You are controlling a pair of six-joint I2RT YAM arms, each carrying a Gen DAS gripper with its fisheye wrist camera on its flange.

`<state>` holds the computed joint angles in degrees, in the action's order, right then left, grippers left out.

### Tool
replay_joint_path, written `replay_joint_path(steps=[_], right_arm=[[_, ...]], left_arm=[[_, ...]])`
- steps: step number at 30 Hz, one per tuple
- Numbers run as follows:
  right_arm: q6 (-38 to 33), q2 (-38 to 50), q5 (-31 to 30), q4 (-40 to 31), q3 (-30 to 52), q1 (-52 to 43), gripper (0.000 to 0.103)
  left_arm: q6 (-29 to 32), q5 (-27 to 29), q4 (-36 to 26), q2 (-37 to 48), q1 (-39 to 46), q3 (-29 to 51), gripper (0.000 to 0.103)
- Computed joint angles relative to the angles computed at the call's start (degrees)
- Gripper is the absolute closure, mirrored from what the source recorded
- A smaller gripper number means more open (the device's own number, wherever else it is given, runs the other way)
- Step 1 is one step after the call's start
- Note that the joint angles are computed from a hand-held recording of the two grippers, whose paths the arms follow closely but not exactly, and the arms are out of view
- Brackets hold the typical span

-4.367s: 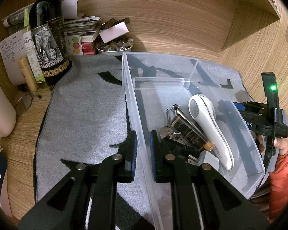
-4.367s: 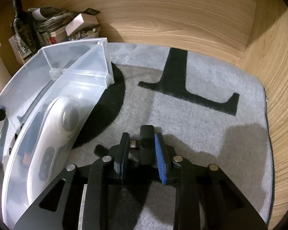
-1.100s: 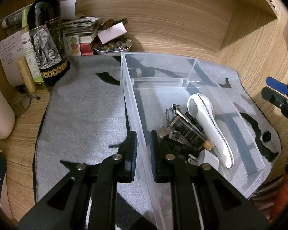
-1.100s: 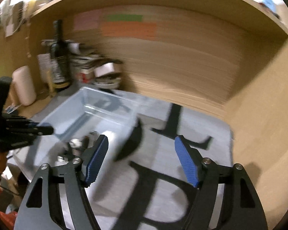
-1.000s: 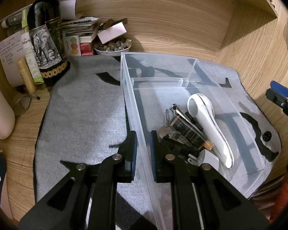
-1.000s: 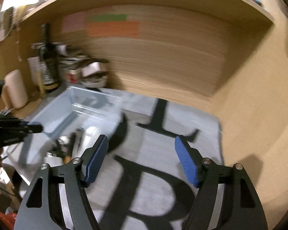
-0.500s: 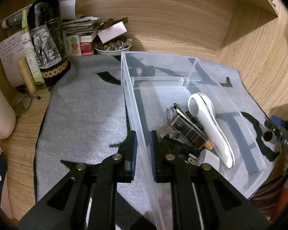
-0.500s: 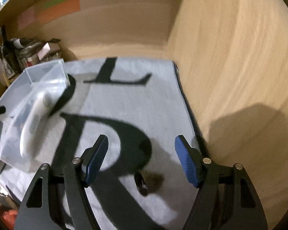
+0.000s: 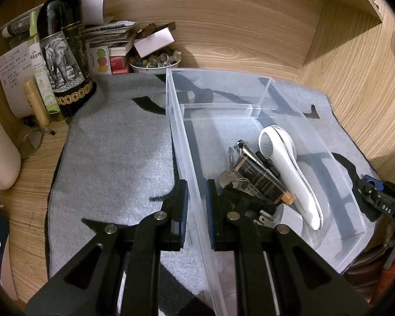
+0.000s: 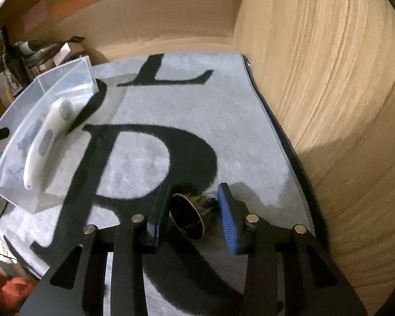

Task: Organize rigid objects
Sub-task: 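Move the right gripper to the black round cap and grasp it, then carry the black cap with the right gripper and release it into the box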

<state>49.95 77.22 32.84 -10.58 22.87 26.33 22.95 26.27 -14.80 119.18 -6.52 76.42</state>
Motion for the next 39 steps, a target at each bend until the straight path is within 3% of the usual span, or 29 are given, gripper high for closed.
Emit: replay_joint_path(steps=[9,26,39], right_arm=[[-4.61,0.43,1.92,0.33,4.84,0.99,0.07],[-24.4,9.42,3.54,7.83,22.8,4.28,0.07],[-32.51,21.1,-3.89,10.37,34.07,3.72,0.07]], left_arm=[[-0.15,0.18,-0.29,0.0,0.03,0.26,0.09],[-0.23,0.32,-0.29,0.03,0.03,0.3,0.09],[-0.27,0.19,-0.34,-0.09,-0.19,0.32,0.09]])
